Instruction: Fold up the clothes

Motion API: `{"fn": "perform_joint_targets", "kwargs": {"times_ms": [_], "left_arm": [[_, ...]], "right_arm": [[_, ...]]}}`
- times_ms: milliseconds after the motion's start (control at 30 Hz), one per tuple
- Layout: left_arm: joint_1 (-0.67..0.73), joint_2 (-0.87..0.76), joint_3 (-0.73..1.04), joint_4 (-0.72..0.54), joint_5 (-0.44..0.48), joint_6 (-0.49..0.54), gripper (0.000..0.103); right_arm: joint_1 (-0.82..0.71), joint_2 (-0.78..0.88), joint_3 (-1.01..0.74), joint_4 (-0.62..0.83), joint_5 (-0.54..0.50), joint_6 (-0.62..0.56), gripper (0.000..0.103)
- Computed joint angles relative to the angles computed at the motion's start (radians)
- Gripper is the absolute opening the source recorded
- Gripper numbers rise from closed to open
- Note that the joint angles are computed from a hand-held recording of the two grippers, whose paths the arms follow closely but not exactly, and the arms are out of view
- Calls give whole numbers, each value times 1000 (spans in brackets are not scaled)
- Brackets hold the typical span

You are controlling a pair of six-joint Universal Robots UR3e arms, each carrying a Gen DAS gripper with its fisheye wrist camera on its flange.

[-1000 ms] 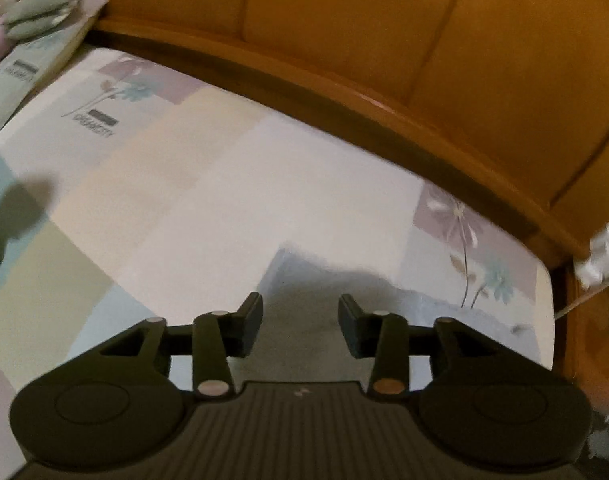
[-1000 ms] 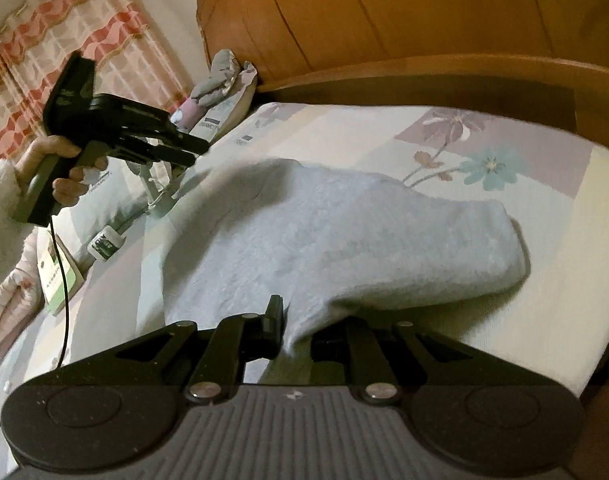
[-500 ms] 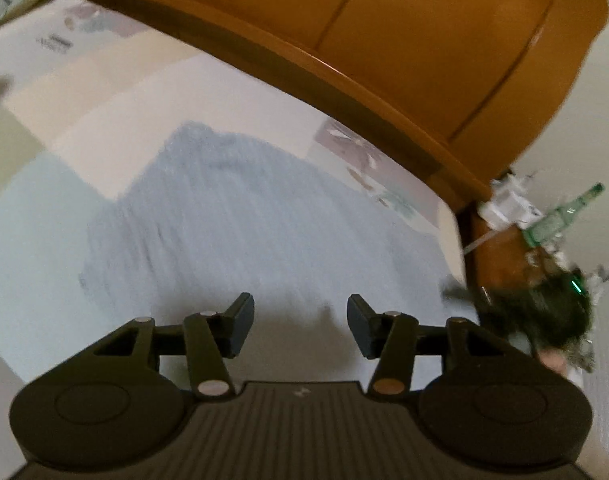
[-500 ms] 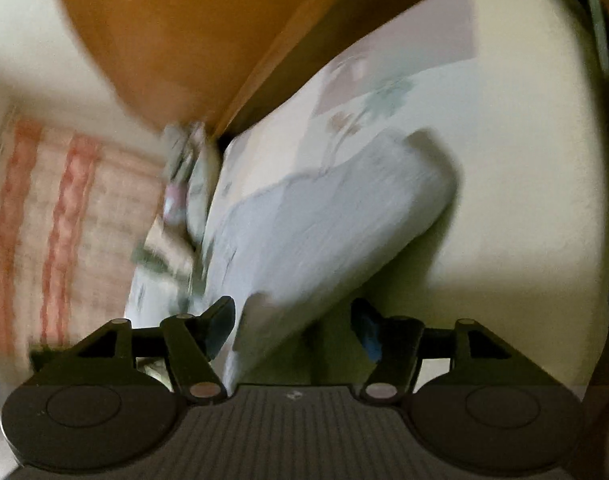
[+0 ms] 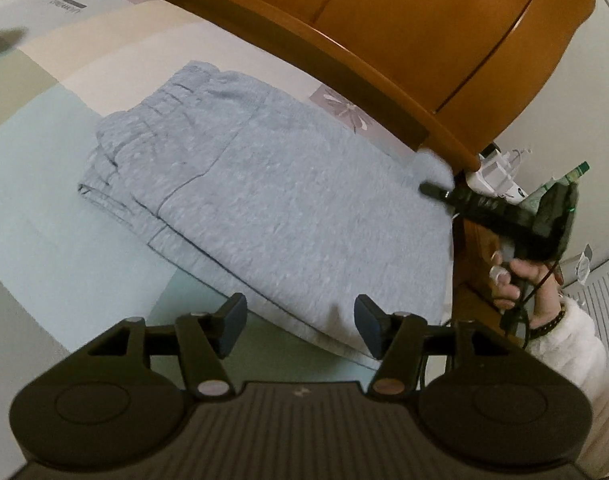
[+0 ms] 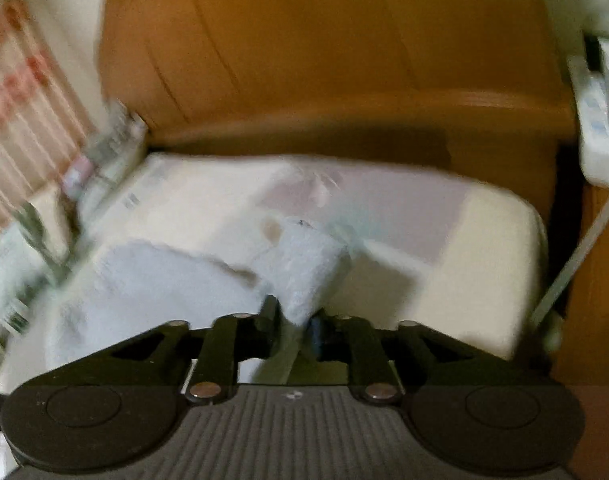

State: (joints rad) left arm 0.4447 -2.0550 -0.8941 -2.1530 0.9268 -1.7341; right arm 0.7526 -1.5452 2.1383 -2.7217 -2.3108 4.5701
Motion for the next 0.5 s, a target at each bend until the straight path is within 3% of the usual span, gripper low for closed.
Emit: {"fn": "perform_joint_targets", "kwargs": {"times_ms": [100,200,367,500], "left_arm": [[25,-26,18,-9,-12,-34,61],[43,-62,26,19,-47,-110,65],[47,-173,67,66,-110,-279,66],[46,-263,101,94,-179,-377,67]], "right_arm": [[48,-9,67,-91,7,114,34],[139,12,102,-208,-19,221,49],[231,163,46,-407,49,219,59],[285,257,-23,-476,26,221,68]]}}
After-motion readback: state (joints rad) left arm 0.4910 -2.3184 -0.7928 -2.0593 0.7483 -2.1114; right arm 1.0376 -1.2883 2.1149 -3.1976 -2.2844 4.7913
